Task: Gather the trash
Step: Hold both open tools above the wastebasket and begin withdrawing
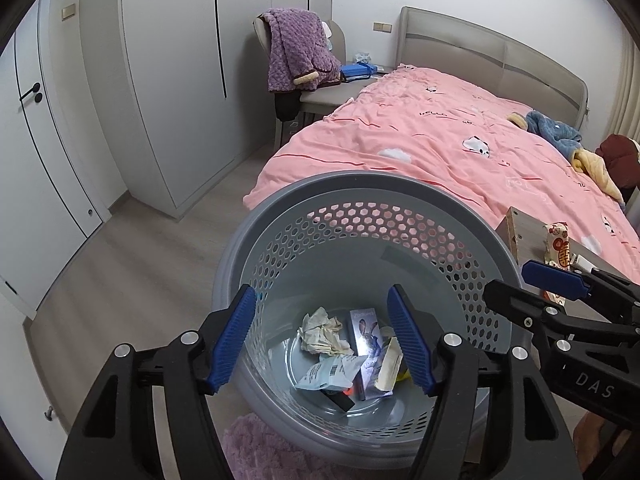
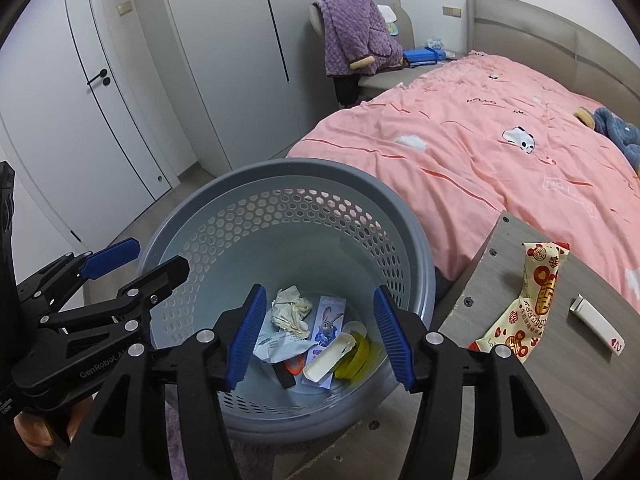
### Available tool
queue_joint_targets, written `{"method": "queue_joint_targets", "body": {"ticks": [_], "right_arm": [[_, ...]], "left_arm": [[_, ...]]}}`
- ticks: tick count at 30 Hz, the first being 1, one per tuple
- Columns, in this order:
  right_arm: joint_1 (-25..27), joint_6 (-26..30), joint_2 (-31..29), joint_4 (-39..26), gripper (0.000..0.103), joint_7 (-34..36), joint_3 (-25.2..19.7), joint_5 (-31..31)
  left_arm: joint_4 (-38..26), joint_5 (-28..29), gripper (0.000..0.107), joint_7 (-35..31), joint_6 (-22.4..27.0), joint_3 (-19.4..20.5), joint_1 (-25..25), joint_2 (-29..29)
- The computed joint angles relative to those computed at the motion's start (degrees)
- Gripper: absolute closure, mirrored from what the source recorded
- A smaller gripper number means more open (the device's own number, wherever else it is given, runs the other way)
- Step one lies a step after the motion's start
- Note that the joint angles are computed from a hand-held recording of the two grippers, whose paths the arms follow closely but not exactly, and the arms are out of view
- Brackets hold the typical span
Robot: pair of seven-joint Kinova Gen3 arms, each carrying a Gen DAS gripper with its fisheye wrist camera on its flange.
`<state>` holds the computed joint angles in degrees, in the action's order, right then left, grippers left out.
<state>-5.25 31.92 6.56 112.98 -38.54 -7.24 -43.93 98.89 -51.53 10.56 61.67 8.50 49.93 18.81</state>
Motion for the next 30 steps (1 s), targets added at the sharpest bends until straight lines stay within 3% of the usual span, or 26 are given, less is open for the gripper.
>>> {"method": "queue_joint_targets", "body": {"ticks": [30], "right_arm": [[2.69, 1.7, -5.5, 5.27, 0.036, 7.77, 5.67, -6.73]], "left_arm": [[-5.01, 0.15, 0.039, -0.62, 4.01, 0.94, 4.64, 2.2]]}}
